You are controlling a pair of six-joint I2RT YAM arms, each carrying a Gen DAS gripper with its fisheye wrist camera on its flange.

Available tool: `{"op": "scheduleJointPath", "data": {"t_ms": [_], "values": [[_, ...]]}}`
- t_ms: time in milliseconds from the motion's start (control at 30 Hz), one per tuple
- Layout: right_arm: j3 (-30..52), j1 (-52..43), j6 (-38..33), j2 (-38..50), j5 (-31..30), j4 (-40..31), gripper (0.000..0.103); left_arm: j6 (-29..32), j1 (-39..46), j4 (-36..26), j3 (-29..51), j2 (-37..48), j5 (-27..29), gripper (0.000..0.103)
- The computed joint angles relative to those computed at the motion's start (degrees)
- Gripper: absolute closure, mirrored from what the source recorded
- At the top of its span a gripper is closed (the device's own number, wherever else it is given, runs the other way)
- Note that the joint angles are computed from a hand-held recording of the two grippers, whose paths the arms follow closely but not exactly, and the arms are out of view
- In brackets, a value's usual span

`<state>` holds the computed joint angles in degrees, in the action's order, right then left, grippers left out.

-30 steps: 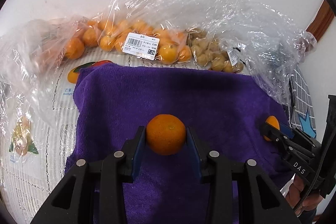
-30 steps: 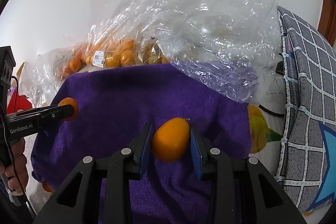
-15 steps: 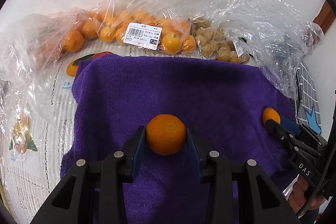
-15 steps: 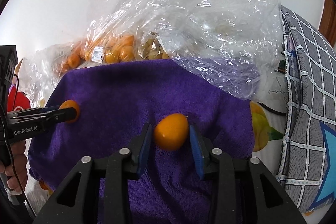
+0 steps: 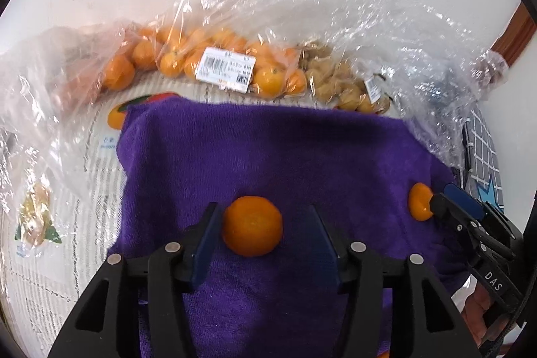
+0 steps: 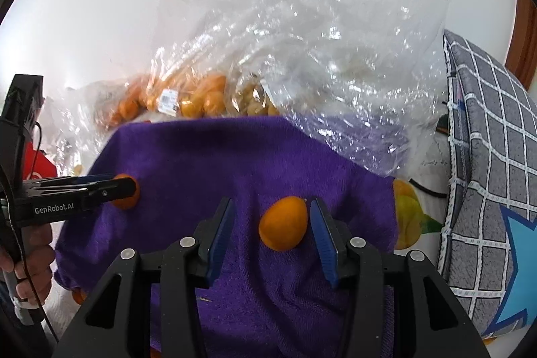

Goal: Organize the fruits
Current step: 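Lower both oranges onto the purple towel and open both tools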

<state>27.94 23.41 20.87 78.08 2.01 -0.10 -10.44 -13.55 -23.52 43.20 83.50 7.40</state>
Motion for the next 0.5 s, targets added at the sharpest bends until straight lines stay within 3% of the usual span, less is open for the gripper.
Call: {"op": "scheduleJointPath", "data": {"t_ms": [500], "values": [[-1.67,1.44,-0.02,-13.11,4.46,-6.43,0.056,-1.80,1.63,-0.12,-1.53,-8.01,-0.02,0.051]]}}
